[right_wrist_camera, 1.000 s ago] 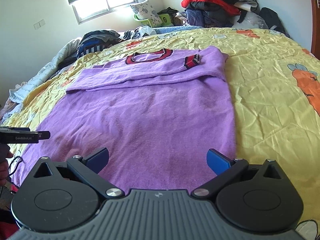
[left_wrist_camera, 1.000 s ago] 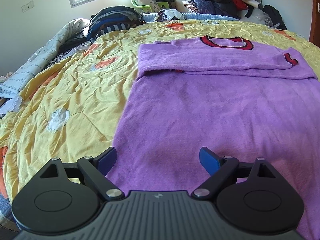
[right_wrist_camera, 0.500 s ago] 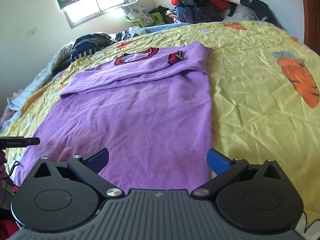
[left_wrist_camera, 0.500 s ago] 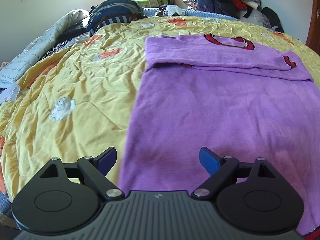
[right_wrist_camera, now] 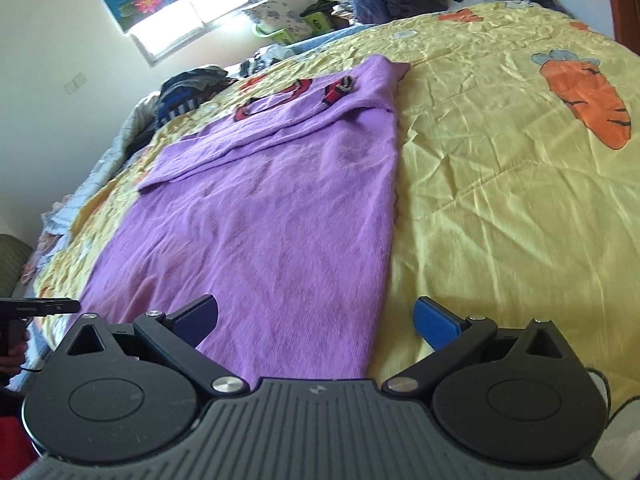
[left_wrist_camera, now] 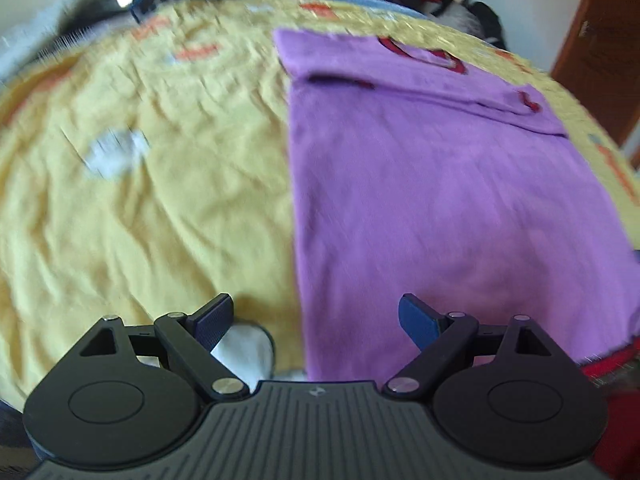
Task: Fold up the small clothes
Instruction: 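Grasp the sweater hem with the left gripper while the right gripper grasps it too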
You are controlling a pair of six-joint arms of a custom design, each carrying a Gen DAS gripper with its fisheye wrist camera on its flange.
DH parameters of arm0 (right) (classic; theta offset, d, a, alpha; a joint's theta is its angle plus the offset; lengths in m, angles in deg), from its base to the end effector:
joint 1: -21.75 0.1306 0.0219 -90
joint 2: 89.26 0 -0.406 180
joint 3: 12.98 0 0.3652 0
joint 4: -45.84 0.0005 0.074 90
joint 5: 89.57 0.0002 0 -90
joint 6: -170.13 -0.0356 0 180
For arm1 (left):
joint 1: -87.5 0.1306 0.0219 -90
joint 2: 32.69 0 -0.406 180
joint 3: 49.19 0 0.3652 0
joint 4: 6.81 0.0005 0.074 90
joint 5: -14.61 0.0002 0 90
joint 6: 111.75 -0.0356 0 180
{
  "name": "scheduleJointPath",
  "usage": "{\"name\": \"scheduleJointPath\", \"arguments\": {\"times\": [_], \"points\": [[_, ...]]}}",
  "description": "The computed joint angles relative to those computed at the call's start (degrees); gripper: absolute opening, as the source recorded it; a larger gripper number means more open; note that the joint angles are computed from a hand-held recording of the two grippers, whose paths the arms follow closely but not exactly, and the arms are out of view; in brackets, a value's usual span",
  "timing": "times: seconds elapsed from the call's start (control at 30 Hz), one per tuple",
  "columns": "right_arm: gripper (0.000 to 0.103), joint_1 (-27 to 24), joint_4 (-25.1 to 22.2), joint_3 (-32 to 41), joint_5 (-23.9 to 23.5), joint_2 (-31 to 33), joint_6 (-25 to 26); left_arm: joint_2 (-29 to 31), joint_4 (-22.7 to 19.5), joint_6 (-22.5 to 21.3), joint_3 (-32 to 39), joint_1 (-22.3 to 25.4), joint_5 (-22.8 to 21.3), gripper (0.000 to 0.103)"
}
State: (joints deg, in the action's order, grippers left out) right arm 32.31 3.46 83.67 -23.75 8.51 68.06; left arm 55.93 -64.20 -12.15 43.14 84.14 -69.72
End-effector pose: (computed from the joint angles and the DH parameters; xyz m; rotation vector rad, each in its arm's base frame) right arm 0.5076 0.1090 0.4523 -0.1843 2.3402 0.6880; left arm 0.4402 -0.0299 0.4718 -0.0961 2.5127 -0.2168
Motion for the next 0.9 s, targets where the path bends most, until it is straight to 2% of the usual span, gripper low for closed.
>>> {"name": "scheduleJointPath", "arguments": {"times": [0.17, 0.33, 0.43, 0.57, 0.63, 0.77, 0.83, 0.9], "points": [[0.103, -1.33, -0.11, -1.88, -5.52, -1.23, 4.04, -2.05, 0.86, -4.87, -2.62, 1.08, 7.25, 0.091], [0.103, -3.52, 0.96, -4.25, -14.17, -2.28, 6.30, -3.83, 3.21, -8.21, -5.65, 1.75, 15.60, 0.091], [0.103, -5.03, 0.57, -4.79, -21.41, -2.00, 5.68, -4.83, 7.21, -6.92, -8.17, 2.28, 19.31, 0.091], [0.103, -6.54, 0.35, -4.87, -30.33, -0.69, 4.47, -5.15, 11.70, -3.14, -10.70, 4.91, 28.64, 0.091], [0.103, -6.98, -1.24, -3.78, -32.57, 0.13, 5.10, -4.73, 13.29, -1.35, -11.55, 6.27, 33.84, 0.091], [0.103, -6.75, -2.56, -1.63, -37.51, 2.27, 4.81, -3.24, 16.77, 2.07, -12.14, 6.88, 39.72, 0.091], [0.103, -5.70, -4.88, 0.06, -38.68, 3.48, 7.13, -2.74, 17.57, 2.38, -12.07, 6.43, 40.53, 0.091], [0.103, -4.36, -10.01, 2.52, -36.71, 4.44, 12.11, -2.39, 15.75, 0.97, -11.01, 5.96, 39.80, 0.091]]}}
